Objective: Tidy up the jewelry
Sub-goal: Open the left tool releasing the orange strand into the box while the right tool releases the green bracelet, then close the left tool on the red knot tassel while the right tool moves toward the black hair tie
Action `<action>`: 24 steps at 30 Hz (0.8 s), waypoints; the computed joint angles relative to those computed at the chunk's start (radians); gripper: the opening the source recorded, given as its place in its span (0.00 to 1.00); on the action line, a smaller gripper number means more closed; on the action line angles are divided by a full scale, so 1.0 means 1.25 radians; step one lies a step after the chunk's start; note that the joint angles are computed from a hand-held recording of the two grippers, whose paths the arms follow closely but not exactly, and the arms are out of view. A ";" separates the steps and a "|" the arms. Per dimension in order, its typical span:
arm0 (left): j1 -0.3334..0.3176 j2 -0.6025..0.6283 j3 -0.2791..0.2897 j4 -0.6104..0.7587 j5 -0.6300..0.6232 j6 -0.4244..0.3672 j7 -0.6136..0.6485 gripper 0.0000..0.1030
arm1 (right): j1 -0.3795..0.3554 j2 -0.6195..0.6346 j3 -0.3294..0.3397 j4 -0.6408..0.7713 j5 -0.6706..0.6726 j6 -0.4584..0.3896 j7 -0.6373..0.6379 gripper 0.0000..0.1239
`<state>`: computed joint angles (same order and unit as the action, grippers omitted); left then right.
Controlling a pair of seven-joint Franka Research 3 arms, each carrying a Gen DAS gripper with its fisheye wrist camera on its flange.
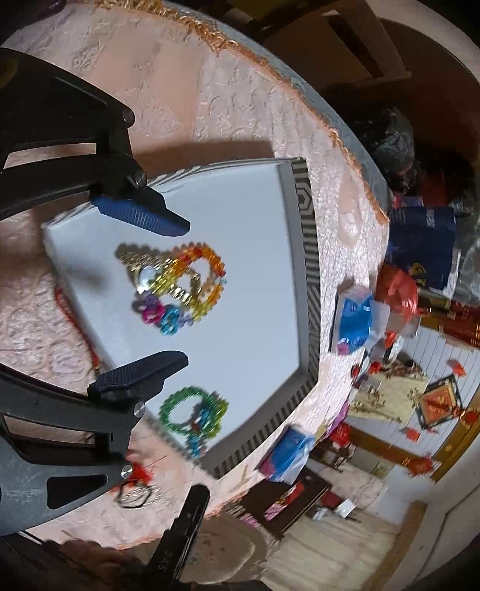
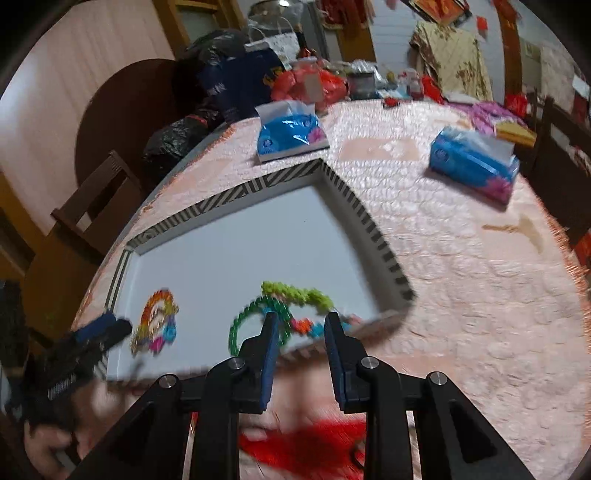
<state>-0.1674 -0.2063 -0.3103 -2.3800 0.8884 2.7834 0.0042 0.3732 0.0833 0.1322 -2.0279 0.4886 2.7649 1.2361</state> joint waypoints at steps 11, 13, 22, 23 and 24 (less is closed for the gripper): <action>-0.072 0.048 -0.052 0.019 0.011 0.060 0.048 0.63 | -0.032 -0.255 -0.033 -0.328 -0.075 0.041 0.054 0.19; -0.087 0.086 -0.043 0.050 0.002 0.047 0.072 0.63 | -0.024 -0.275 -0.042 -0.366 -0.044 0.040 0.067 0.19; -0.120 0.169 0.020 0.111 -0.061 0.020 0.195 0.62 | -0.008 -0.282 -0.042 -0.398 -0.040 0.060 0.087 0.38; -0.122 0.171 0.024 0.112 -0.061 0.027 0.199 0.62 | -0.005 -0.283 -0.046 -0.399 -0.034 0.059 0.082 0.38; -0.123 0.173 0.027 0.111 -0.067 0.035 0.209 0.62 | 0.001 -0.285 -0.053 -0.402 -0.021 0.059 0.072 0.38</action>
<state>-0.3206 0.0095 -0.2768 -2.2415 0.8051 2.8278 0.2650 0.3744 -0.2736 0.0657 -2.5302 0.4626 2.8390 1.3259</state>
